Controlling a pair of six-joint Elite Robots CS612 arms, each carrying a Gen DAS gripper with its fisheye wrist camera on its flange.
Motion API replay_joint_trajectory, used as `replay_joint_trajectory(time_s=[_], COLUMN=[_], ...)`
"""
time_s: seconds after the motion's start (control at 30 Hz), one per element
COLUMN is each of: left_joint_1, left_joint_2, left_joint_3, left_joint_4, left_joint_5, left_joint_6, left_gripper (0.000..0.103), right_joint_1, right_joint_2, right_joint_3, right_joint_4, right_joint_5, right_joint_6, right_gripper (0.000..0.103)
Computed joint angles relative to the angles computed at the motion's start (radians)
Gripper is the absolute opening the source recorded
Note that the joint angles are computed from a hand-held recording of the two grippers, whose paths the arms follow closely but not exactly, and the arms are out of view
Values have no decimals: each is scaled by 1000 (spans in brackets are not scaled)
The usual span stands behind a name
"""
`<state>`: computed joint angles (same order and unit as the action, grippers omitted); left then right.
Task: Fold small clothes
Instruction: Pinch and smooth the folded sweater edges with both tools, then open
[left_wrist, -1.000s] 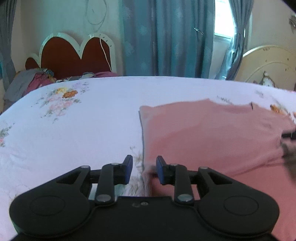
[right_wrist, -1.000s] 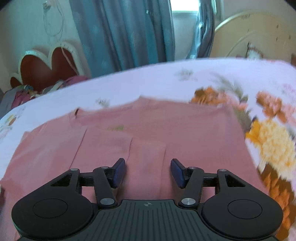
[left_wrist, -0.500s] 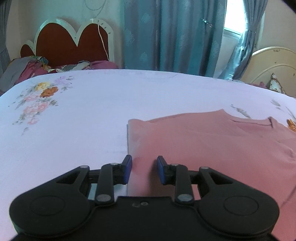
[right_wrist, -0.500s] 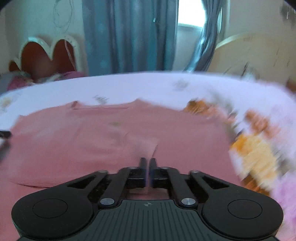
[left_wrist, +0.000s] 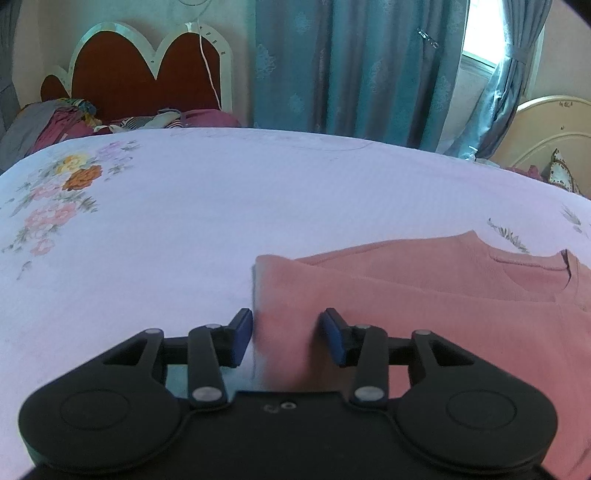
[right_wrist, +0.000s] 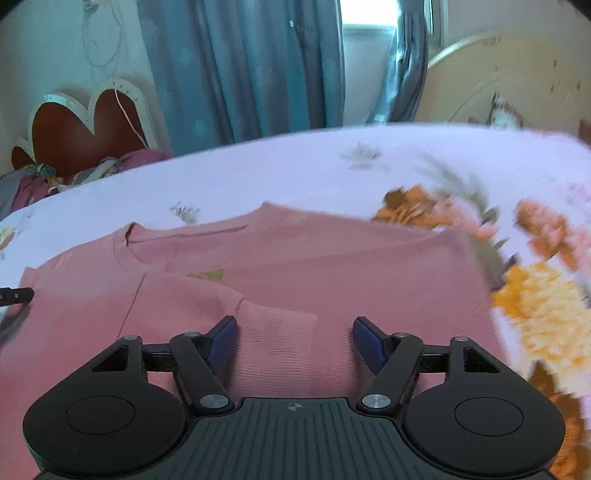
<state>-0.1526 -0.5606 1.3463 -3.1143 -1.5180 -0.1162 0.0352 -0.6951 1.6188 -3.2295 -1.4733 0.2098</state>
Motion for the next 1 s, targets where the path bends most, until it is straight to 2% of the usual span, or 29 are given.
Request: replay_joint_trajectory(time_s=[0.03, 0.07, 0.1, 0.13, 0.17, 0.27, 0.3, 0.33, 0.4, 0.47, 0.53, 0.57, 0.6, 0.63, 0.73, 0.83, 1.0], left_joint_1=[0, -1, -2, -3, -4, -3, -4, -8, -8, -13, -17, -18, -18, -17, -15, -17, -27], left_joint_2=[2, 4, 6, 9, 10, 11, 12, 14, 22, 22, 18, 16, 12, 7, -15, -44, -97], left_joint_3=[-2, -2, -2, -2, 0, 6, 11, 12, 1, 4, 6, 9, 14, 21, 57, 106, 204], left_joint_4=[-3, -10, -18, -28, -37, -77, -102, -119, -94, -101, -98, -97, -99, -104, -144, -176, -204], left_joint_5=[0, 2, 4, 9, 14, 16, 28, 52, 68, 82, 97, 110, 110, 111, 106, 87, 31], left_joint_6=[-1, 1, 4, 6, 4, -32, -43, -43, -40, -16, 11, 7, -1, -6, 2, 21, 47], left_gripper=[39, 35, 30, 27, 22, 11, 6, 6, 6, 6, 7, 13, 17, 19, 22, 24, 29], right_joint_1=[2, 7, 12, 13, 13, 30, 34, 37, 35, 35, 31, 30, 31, 31, 19, 17, 29], right_joint_2=[4, 7, 9, 10, 10, 17, 21, 25, 35, 42, 35, 30, 25, 20, -7, -25, -42], right_joint_3=[-6, -11, -14, -16, -17, -18, -14, -17, -37, -36, -31, -24, -15, -2, 37, 65, 102], right_joint_4=[2, 0, 0, -1, -4, -71, -117, -130, -52, -60, -57, -64, -82, -109, -144, -166, -139], right_joint_5=[-2, -12, -18, -5, 8, -55, -79, -102, -104, -106, -100, -106, -122, -134, -96, -57, -27], right_joint_6=[-1, -17, -40, -54, -60, -114, -121, -129, -139, -152, -133, -119, -108, -103, -78, -90, -123], right_gripper=[40, 38, 29, 12, 7, 7, 7, 7, 7, 7, 10, 16, 33, 38, 38, 38, 38])
